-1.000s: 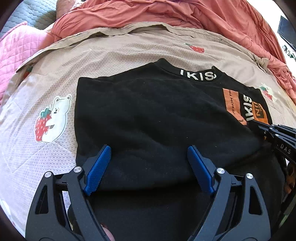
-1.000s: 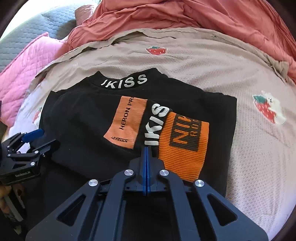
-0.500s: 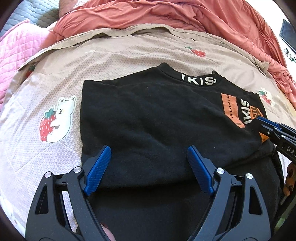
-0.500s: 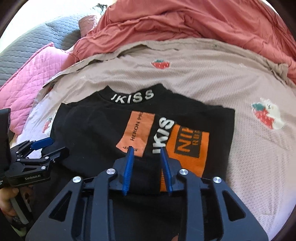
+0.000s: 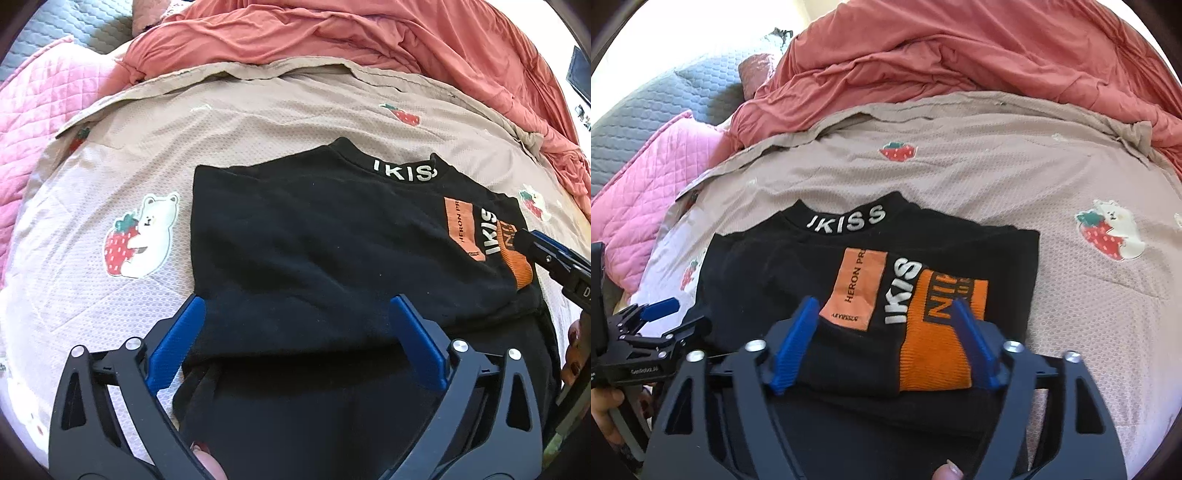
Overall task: Fold small clothes
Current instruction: 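Move both grippers back toward the hem of the black shirt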
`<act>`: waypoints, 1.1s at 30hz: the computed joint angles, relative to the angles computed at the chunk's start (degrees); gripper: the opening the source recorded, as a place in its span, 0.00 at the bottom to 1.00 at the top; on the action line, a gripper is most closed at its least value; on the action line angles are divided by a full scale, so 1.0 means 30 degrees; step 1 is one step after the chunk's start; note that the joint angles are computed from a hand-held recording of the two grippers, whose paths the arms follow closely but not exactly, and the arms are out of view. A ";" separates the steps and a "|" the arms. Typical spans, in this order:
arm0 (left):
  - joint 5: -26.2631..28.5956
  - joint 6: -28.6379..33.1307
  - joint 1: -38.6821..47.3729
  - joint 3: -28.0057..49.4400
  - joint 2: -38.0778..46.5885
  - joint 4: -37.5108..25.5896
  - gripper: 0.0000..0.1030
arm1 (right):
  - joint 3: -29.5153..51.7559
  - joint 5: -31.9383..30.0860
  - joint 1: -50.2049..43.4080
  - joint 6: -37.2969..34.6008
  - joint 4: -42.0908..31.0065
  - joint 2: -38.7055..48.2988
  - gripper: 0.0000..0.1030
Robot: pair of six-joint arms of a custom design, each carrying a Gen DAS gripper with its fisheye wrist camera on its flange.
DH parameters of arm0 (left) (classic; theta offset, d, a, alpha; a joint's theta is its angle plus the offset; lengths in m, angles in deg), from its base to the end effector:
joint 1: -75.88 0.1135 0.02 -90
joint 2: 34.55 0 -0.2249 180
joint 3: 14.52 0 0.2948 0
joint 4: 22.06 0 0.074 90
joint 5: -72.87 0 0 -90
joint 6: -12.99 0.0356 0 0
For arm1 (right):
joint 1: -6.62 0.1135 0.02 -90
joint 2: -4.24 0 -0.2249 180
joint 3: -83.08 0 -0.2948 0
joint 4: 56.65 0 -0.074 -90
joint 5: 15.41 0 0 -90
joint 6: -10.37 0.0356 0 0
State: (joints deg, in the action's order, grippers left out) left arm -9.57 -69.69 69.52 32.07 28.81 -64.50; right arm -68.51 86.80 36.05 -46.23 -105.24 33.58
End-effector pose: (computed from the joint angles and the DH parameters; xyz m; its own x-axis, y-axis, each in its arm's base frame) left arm 0.2553 -0.0332 0.1356 -0.8243 0.2190 -0.5221 0.2841 0.9577 -0.0469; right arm 0.1686 0.0865 0.1362 -0.7516 0.1937 -0.6305 0.0636 0.9727 0.2231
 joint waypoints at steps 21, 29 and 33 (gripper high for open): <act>0.0658 0.0404 0.0804 -0.0296 -0.4311 -0.2360 0.91 | -0.0004 0.3222 0.2221 0.0252 -0.3320 -0.4991 0.93; 0.1557 0.1151 0.2008 -0.0466 -0.6424 -0.3896 0.91 | 0.0797 0.5788 0.5115 0.2661 -0.6478 -0.7177 0.95; 0.2249 0.1608 0.2761 -0.0475 -0.7234 -0.4656 0.91 | 0.1566 0.7792 0.7398 0.4531 -0.7921 -0.6968 0.95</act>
